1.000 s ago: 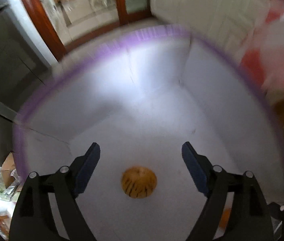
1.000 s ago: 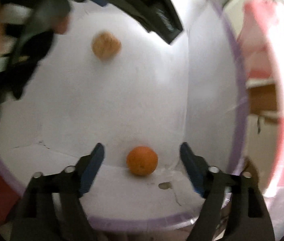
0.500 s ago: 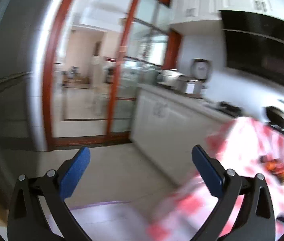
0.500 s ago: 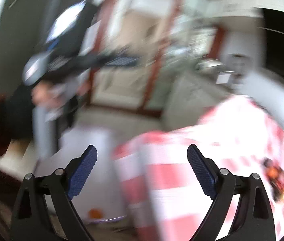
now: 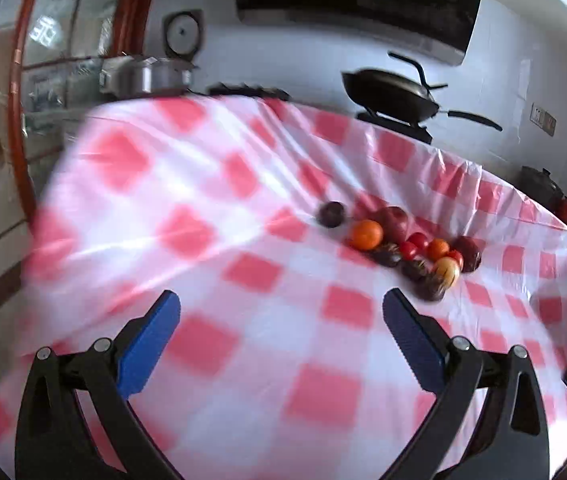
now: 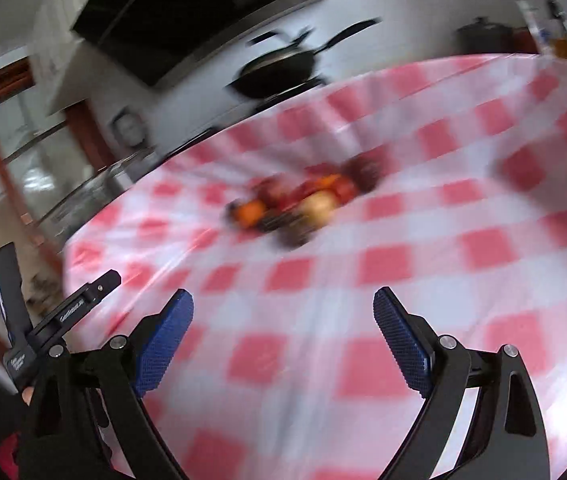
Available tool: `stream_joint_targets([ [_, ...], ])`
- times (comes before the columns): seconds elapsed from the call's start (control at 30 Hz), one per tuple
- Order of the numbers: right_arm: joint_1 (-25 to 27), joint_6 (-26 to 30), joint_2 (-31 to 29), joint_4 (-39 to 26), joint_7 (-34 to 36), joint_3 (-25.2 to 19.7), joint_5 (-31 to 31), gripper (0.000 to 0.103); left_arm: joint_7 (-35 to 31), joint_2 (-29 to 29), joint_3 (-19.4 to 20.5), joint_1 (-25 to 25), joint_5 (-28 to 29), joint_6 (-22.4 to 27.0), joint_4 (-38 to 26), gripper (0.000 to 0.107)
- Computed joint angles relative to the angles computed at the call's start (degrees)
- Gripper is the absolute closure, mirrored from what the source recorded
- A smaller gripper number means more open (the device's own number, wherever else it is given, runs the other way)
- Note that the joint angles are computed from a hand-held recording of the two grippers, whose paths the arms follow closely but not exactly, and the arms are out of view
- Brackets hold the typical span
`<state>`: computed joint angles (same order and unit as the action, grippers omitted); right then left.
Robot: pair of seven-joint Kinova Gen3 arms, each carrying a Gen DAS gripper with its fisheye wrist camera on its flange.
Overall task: Organize fruits
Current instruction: 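Move both open grippers back over the fruit cluster on the table, then grasp the dark red fruit with the right gripper while the left gripper grasps a dark passion fruit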
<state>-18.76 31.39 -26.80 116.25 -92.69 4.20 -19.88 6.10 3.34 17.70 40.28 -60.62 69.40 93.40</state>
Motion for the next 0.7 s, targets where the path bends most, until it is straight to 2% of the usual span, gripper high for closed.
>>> stream_joint_targets([
  [0.07,2.02,-0.80,2.79,-1.06,-1.01,0.94,2.14,0.014,-2.96,4.80,-2.18,-1.22,1.86,-2.68,-5.31,0.006],
  [0.17,4.48,0.80,9.10,-4.83,-0.43,3.55,1.07,0.014,-5.45,11.71,-3.49,-3.36,3.83,-5.90,-13.27,0.006],
  [0.2,4.49,1.08,11.10,-5.75,0.60,4.97,-0.40,0.014,-6.31,13.01,-5.14,-2.54,5.45,-5.88,-15.56,0.006],
  [0.3,6.35,0.85,14.64,-7.17,2.26,5.10,-2.82,0.014,-4.75,16.06,-7.46,-2.98,7.75,-7.76,-19.17,0.006],
  [0.4,8.73,1.15,18.60,-9.53,3.53,4.08,-3.35,0.014,1.18,16.17,-11.86,-1.31,8.32,-11.73,-16.66,0.006],
  [0.5,10.75,0.83,22.66,-12.84,3.22,1.49,-1.77,0.014,6.95,12.80,-12.73,-2.19,7.23,-17.83,-10.80,0.006],
  [0.53,10.31,1.24,24.67,-14.82,2.44,1.19,0.03,0.014,8.82,12.00,-14.53,-0.68,5.82,-18.45,-9.24,0.006],
  [0.6,10.22,3.28,28.46,-19.01,1.44,0.26,2.29,0.017,9.77,11.22,-15.17,-0.72,5.81,-19.29,-7.75,0.006],
  [0.7,16.94,5.39,33.10,-24.23,1.09,-6.55,-1.32,0.019,10.71,10.18,-14.56,-3.34,8.05,-22.88,-6.00,0.006],
])
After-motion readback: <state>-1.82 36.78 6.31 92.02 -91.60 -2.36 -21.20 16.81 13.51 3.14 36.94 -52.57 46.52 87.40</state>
